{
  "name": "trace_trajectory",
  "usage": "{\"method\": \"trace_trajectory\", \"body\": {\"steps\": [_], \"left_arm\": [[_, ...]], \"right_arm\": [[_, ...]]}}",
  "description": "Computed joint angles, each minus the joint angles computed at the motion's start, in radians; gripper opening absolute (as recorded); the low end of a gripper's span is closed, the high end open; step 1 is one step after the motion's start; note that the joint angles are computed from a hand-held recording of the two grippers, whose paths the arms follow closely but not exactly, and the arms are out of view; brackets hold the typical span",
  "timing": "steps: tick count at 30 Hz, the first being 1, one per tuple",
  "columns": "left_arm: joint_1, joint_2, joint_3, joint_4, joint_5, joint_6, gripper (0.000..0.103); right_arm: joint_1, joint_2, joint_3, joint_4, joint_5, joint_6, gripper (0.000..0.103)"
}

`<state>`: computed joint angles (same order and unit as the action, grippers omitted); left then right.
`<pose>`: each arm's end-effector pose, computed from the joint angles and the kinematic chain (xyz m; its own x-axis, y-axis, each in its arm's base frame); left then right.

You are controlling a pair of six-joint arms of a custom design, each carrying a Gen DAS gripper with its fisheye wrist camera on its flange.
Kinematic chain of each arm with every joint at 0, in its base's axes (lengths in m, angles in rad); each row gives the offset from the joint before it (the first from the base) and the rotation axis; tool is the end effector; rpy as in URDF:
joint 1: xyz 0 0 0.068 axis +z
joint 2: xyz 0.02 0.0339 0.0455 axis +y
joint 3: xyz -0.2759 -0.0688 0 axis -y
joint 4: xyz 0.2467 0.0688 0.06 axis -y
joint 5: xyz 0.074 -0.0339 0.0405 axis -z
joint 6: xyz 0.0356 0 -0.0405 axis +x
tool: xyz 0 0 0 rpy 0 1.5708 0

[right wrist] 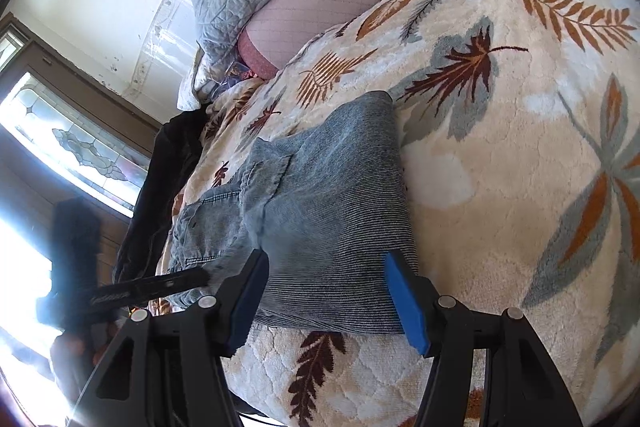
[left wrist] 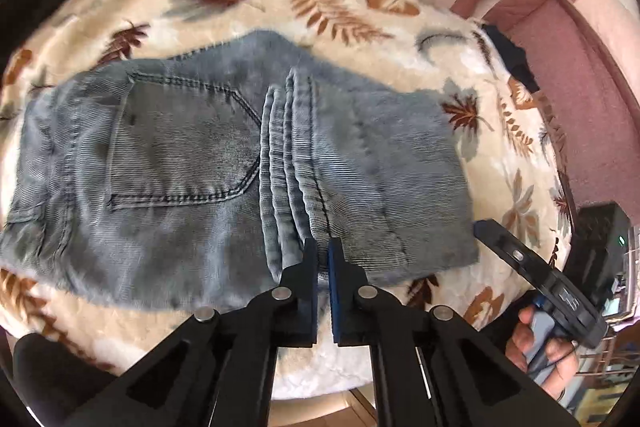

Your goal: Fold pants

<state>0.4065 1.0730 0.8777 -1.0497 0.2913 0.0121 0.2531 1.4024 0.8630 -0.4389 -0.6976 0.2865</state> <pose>0.1662 0.0604 0.2645 -0.8737 -0.3635 -0.3233 -0.2838 0.9206 -0.2682 0.2584 0.0905 0.2262 -0.9228 -0.0150 -0.3851 -0.2903 0.6843 0.6690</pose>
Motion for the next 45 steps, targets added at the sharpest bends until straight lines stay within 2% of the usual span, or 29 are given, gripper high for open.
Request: {"method": "trace_trajectory", "body": {"steps": [2, 5, 8, 12, 14, 16, 18, 19, 20, 23, 25, 30, 31, 32, 33, 34, 36, 39, 40, 41, 42, 44, 45], "left_arm": [[-0.007, -0.056, -0.060, -0.003, -0.035, -0.034, 0.004], [0.069, 0.012, -0.141, 0.067, -0.025, -0.022, 0.004], [0.110, -0.002, -0.133, 0.055, 0.011, -0.004, 0.002], [0.091, -0.075, -0.078, 0.020, -0.005, 0.006, 0.003], [0.065, -0.108, -0.048, 0.026, -0.001, -0.016, 0.008], [0.020, -0.124, -0.023, 0.048, 0.022, -0.047, 0.023], [-0.045, -0.123, -0.022, 0.090, 0.032, -0.083, 0.036], [-0.090, -0.116, -0.033, 0.127, 0.012, -0.111, 0.039], [-0.126, -0.107, -0.051, 0.158, -0.011, -0.123, 0.039], [-0.233, 0.041, -0.106, 0.249, -0.162, -0.136, 0.039], [-0.223, 0.085, -0.145, 0.302, -0.172, -0.122, 0.037], [-0.219, 0.075, -0.151, 0.313, -0.182, -0.089, 0.036], [-0.216, 0.073, -0.153, 0.314, -0.179, -0.084, 0.036], [-0.229, 0.067, -0.158, 0.317, -0.184, -0.092, 0.036], [-0.225, 0.052, -0.164, 0.309, -0.177, -0.081, 0.036], [-0.223, 0.047, -0.169, 0.311, -0.171, -0.081, 0.036], [-0.219, 0.031, -0.178, 0.309, -0.156, -0.082, 0.036], [-0.228, 0.030, -0.185, 0.323, -0.164, -0.080, 0.036], [-0.231, 0.028, -0.187, 0.325, -0.170, -0.078, 0.036], [-0.241, 0.027, -0.188, 0.328, -0.179, -0.079, 0.036], [-0.245, 0.027, -0.186, 0.325, -0.185, -0.076, 0.036], [-0.239, 0.025, -0.185, 0.324, -0.179, -0.068, 0.036], [-0.232, 0.025, -0.188, 0.328, -0.171, -0.068, 0.036]], "right_arm": [[0.000, 0.001, 0.000, -0.001, 0.001, -0.001, 0.064], [0.008, 0.002, 0.006, -0.008, 0.000, -0.003, 0.064], [0.001, -0.017, 0.024, -0.033, -0.024, -0.009, 0.064], [-0.014, 0.017, 0.030, -0.012, -0.107, 0.041, 0.067], [0.021, 0.109, 0.061, -0.110, -0.066, -0.002, 0.069], [0.014, 0.107, 0.075, -0.123, -0.074, -0.015, 0.068], [0.003, 0.104, 0.123, -0.164, -0.092, -0.025, 0.068], [-0.003, 0.101, 0.146, -0.173, -0.085, -0.025, 0.068], [-0.008, 0.104, 0.175, -0.183, -0.075, -0.026, 0.068], [-0.018, 0.171, 0.297, -0.217, -0.020, -0.030, 0.068], [-0.006, 0.266, 0.402, -0.242, 0.064, -0.041, 0.068], [0.043, 0.514, 0.638, -0.320, 0.141, -0.072, 0.067], [0.064, 0.566, 0.690, -0.355, 0.204, -0.097, 0.063], [0.077, 0.605, 0.717, -0.362, 0.255, -0.092, 0.036], [0.079, 0.627, 0.717, -0.349, 0.271, -0.089, 0.021], [0.076, 0.624, 0.707, -0.332, 0.268, -0.084, 0.020], [0.078, 0.572, 0.663, -0.289, 0.296, -0.054, 0.009], [0.095, 0.504, 0.604, -0.221, 0.438, -0.078, 0.006], [0.088, 0.550, 0.646, -0.272, 0.431, -0.082, 0.007], [0.059, 0.580, 0.650, -0.294, 0.348, -0.064, 0.010], [0.037, 0.559, 0.630, -0.275, 0.314, -0.053, 0.010], [0.014, 0.480, 0.569, -0.248, 0.283, -0.048, 0.010], [-0.008, 0.421, 0.521, -0.234, 0.197, -0.043, 0.010]]}}
